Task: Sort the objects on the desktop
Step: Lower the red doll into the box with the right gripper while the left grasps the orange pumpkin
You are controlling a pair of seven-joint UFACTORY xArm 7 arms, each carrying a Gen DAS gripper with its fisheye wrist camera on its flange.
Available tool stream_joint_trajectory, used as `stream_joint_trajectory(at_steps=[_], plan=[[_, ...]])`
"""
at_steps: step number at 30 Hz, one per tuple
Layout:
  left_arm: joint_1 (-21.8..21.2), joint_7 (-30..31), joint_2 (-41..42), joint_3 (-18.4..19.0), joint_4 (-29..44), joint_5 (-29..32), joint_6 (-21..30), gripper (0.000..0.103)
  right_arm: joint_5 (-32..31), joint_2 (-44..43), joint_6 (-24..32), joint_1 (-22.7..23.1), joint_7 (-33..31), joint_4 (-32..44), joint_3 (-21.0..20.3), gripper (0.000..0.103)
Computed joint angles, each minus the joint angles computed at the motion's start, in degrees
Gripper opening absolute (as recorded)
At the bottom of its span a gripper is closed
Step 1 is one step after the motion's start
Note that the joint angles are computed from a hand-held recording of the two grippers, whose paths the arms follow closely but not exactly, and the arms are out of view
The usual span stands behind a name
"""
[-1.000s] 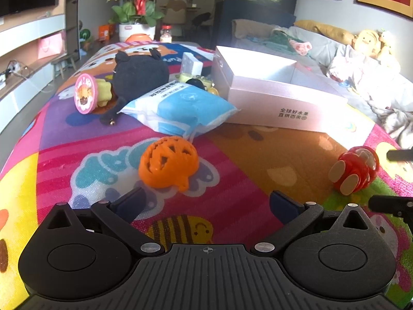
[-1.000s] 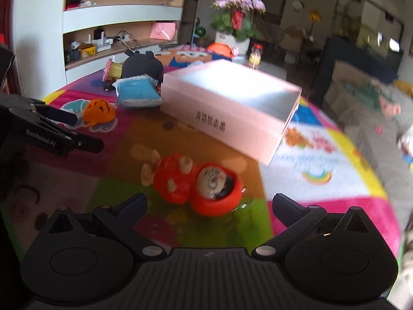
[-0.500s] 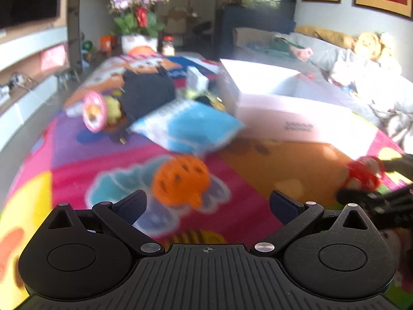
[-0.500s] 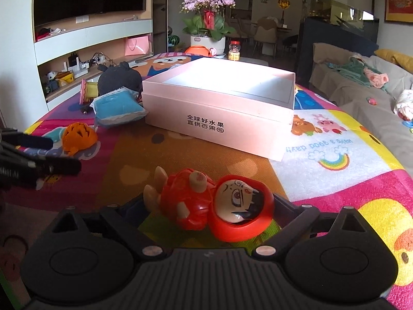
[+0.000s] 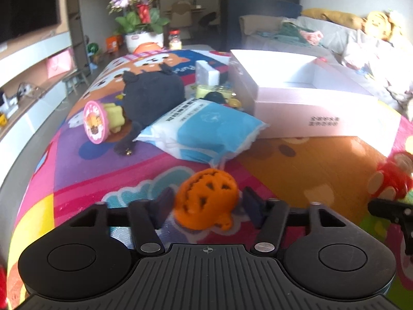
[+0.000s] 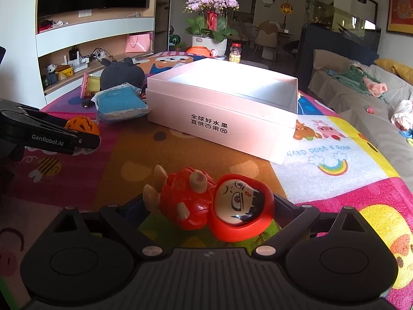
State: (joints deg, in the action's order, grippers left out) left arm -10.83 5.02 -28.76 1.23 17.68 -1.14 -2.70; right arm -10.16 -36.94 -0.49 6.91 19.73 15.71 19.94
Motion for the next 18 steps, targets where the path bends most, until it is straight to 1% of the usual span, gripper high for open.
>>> stream_joint_trajectory(at_steps=[1,3,5,6,7,9,11,12,13,14,15,16,17,18], plan=[[-1.2,0.8,-1.3,1.0,-0.6,0.2,0.7,0.06,0.1,-0.3,0.3,1.0,-0.4,-0.2,-0.9,0.096],[-4.1,2.9,-4.4,3.2,-2.2,0.4,0.9,0.06,0.8,-1.4,2.2,5.5,-2.4,-0.5,-5.1,0.096],[-8.0,5.8,-8.8,5.6,-3.7,0.6,1.8,0.06,1.9,-4.3,4.8,10.8,-5.8,-1.2,-10.4,0.096],[-10.5,7.1,-11.0,7.2,-4.0,0.1,2.5,0.06,2.6,-6.3,6.3,12.7,-7.5,-1.5,-12.4,0.096],[-12.5,8.0,-12.3,8.2,-3.7,-0.5,2.8,0.06,3.1,-8.4,7.5,13.5,-9.0,-1.6,-13.5,0.096],[-16.2,9.8,-12.1,9.5,-1.9,-1.5,1.0,0.06,3.3,-12.9,8.8,12.8,-11.7,-1.4,-14.2,0.096],[-20.2,11.1,-7.9,10.7,1.5,-2.0,-3.7,0.06,3.2,-15.3,8.0,9.8,-13.3,0.0,-13.5,0.096],[-21.9,11.1,-4.3,11.0,3.8,-1.9,-7.2,0.06,3.2,-15.3,7.1,8.6,-14.0,1.2,-13.6,0.096],[-23.7,10.6,-0.8,11.7,5.9,-1.4,-10.4,0.053,3.3,-14.5,6.1,7.3,-14.8,2.8,-13.7,0.096],[-27.1,9.7,3.7,14.1,9.0,-0.3,-13.7,0.049,3.4,-12.9,4.9,6.1,-15.3,4.6,-13.7,0.096],[-29.9,8.3,7.1,16.5,11.5,0.9,-15.6,0.051,3.6,-10.8,3.4,5.0,-15.9,6.4,-13.7,0.096],[-34.3,5.4,11.4,20.8,14.7,2.9,-17.8,0.057,3.7,-7.9,1.7,3.8,-16.2,8.7,-13.5,0.096],[-36.6,2.8,14.3,23.4,17.0,4.6,-18.0,0.063,4.1,-4.8,0.6,2.5,-16.1,11.0,-13.0,0.096],[-37.7,0.5,16.1,25.0,18.8,5.9,-16.9,0.072,4.5,-1.4,-0.1,1.3,-15.8,13.6,-12.4,0.096]])
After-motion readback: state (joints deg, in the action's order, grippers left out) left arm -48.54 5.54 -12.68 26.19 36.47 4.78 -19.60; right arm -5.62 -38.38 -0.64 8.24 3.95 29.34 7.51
